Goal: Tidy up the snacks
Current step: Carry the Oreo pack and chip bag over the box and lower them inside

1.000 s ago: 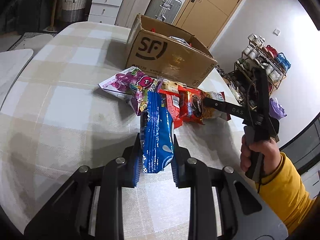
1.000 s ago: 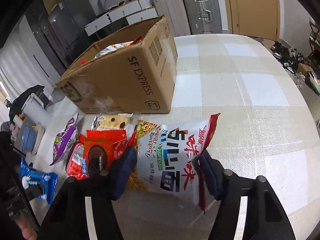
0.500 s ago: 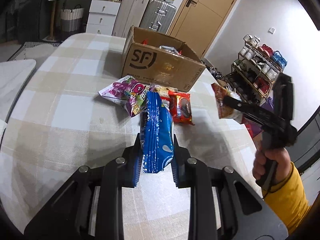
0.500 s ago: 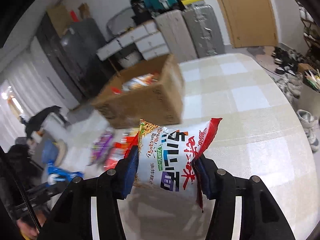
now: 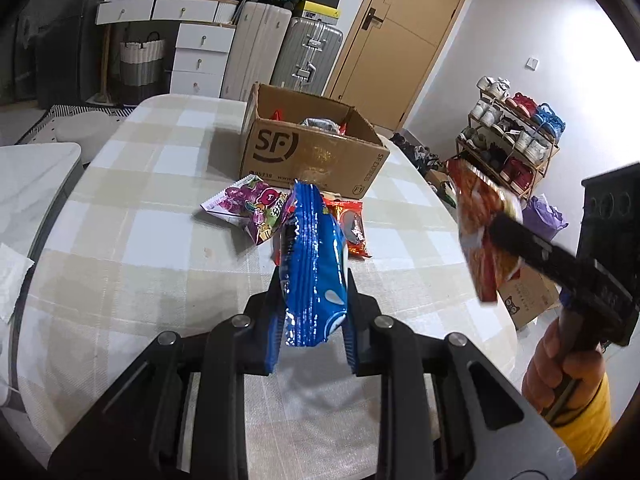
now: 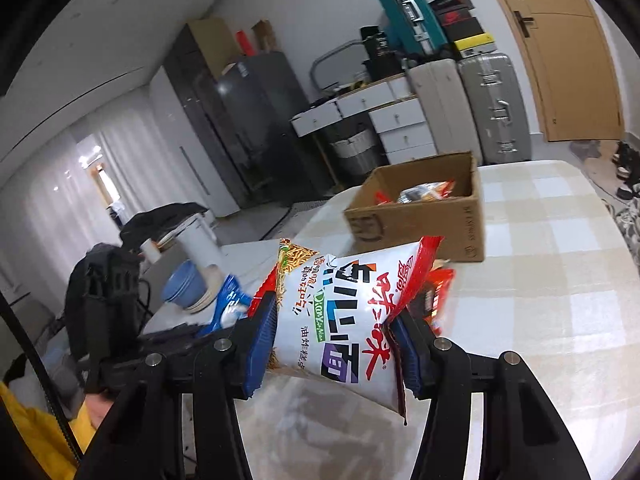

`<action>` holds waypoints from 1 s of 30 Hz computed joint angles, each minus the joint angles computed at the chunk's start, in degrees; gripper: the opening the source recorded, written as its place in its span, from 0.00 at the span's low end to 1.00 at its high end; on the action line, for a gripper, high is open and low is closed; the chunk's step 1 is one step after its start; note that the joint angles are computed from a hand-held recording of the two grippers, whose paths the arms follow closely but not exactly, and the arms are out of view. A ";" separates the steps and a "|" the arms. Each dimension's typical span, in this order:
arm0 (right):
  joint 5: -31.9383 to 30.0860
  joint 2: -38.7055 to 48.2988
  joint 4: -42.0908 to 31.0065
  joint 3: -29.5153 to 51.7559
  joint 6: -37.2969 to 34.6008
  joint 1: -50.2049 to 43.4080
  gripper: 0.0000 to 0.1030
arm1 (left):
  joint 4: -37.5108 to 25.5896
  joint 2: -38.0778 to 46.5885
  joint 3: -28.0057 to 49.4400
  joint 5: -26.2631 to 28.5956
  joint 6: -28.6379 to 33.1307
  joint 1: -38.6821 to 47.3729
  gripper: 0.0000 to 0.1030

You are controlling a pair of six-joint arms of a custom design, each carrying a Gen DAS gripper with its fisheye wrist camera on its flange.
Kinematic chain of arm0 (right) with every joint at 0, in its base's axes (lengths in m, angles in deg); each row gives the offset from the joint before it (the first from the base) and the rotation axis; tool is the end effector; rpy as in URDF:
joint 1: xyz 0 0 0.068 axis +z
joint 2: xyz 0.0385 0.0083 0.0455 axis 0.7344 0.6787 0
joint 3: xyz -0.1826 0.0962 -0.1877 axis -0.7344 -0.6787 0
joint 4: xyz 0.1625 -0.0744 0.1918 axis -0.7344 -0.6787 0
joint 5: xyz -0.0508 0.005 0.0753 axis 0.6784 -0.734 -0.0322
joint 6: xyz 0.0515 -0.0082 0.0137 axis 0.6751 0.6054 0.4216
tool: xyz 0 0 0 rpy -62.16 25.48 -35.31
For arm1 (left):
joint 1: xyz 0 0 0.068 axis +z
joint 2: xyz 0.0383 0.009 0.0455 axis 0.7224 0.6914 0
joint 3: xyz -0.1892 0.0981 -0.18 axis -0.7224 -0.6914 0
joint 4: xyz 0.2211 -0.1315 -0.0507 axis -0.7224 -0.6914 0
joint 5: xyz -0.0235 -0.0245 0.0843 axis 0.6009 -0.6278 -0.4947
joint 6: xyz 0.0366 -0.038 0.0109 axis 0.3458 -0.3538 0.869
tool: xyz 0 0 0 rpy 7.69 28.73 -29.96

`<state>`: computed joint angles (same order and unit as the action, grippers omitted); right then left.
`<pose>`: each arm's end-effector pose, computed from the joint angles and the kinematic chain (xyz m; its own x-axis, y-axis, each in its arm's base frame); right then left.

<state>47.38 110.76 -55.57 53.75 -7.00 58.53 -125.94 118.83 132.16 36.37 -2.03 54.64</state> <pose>0.2553 0.0619 0.2835 -0.5338 0.2146 -0.8179 -0.2977 0.8577 0.4193 0.2754 0.0193 0.3036 -0.7142 0.0676 -0.6967 0.3988 0.8573 -0.3256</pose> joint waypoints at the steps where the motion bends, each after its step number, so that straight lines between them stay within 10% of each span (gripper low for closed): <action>1: 0.14 -0.58 0.19 -0.66 0.14 0.88 0.52 | -0.35 -0.35 0.06 0.15 0.15 0.27 0.21; 30: -5.41 -1.98 5.08 -5.46 2.08 -1.75 0.53 | 0.73 3.58 2.26 -4.65 -1.76 -5.11 0.21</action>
<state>41.97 108.78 -50.48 48.29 -4.92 56.78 -125.21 122.41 134.42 31.72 -3.80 49.53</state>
